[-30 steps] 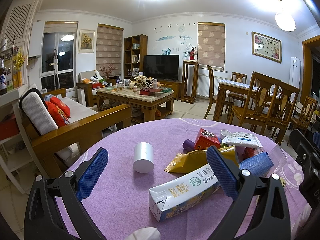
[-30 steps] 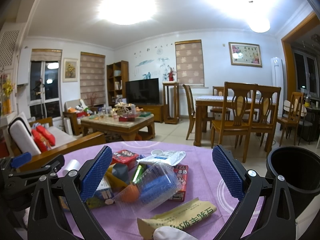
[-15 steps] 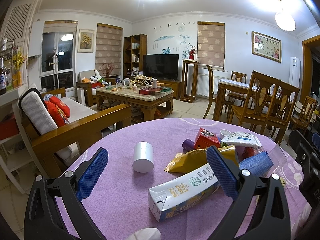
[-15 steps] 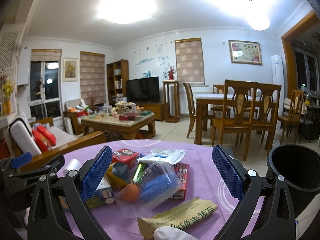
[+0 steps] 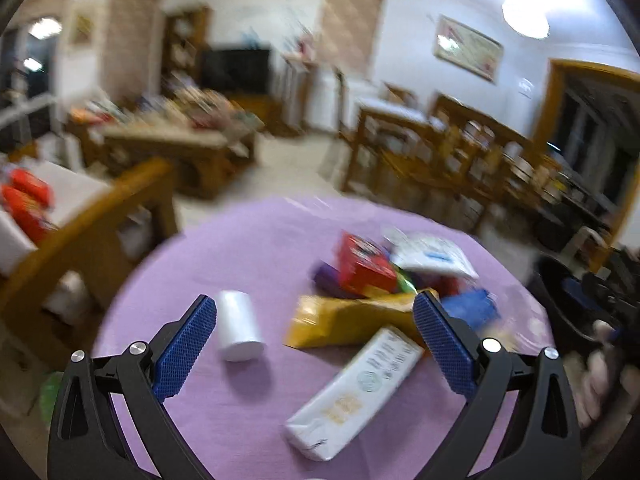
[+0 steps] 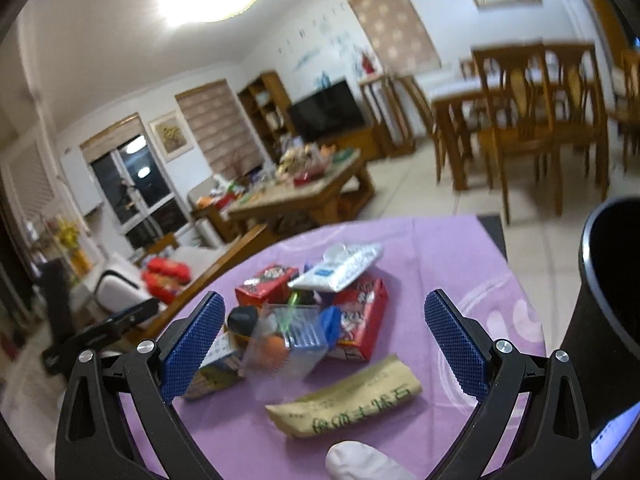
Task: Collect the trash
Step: 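Grasp the white milk carton with the left tool while the right tool grasps the clear plastic cup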
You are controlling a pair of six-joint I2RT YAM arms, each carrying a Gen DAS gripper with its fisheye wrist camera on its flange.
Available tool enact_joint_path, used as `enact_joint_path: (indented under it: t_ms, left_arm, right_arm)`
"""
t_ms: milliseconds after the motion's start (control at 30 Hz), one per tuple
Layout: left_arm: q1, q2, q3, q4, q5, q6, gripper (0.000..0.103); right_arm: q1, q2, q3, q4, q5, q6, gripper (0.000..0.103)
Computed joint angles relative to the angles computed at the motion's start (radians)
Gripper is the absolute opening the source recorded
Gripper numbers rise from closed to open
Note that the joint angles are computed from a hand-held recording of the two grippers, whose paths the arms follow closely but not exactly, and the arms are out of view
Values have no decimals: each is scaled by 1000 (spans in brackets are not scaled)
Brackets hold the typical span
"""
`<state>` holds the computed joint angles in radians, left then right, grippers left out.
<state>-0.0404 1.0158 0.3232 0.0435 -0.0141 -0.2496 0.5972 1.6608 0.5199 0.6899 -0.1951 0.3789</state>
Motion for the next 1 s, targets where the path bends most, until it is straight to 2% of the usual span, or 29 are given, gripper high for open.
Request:
enact_joint_path:
  t_ms: [33,67,200,267,367,500,567,600,667,733,867,933,967,1000]
  left_arm:
    - [26,46,18,7,85,25,98]
    - [28,80,32,5,112,43,98]
    - [-21,251,95,26,101,128,98]
    - [4,298,115,33,155,143,98]
    - [40,287,100,24,206,155,98]
    - [151,210,59,-27,335,230,98]
    - [178,162,20,-47,361,263,98]
    - [161,151,5,-51,342,276,98]
    - [111,132,-23,-49,281,294,98]
    - [49,137,-45,-19,201,303,98]
    - [-68,213,-54,63,53,309,98]
    - [-89,266,-45,101,33,316,98]
    - [-91,276,-41,105,35,320,97]
    - [-94,290,-37,113,39,322,87]
  right_arm:
    - [-9,-23,5,-48,-21,-20,99]
    - [0,-40,8,-90,-31,-56,99]
    - [48,-48,23,-173,-105,-101,97]
    - [62,-9,46,-174,-140,-73,93]
    - [87,23,73,-191,-140,-44,85]
    - [90,88,192,-310,-140,-51,85]
    - [83,128,250,-364,-160,-43,85]
    - [85,165,288,-376,-172,-34,83]
    - [100,205,324,-384,-187,-25,71]
    - [118,215,345,-398,-141,-35,64]
    - [142,190,331,-374,-119,-10,48]
    - [141,181,329,-368,-129,1,45]
    - [137,182,330,-362,-136,8,39]
    - [136,179,326,-350,-139,14,39]
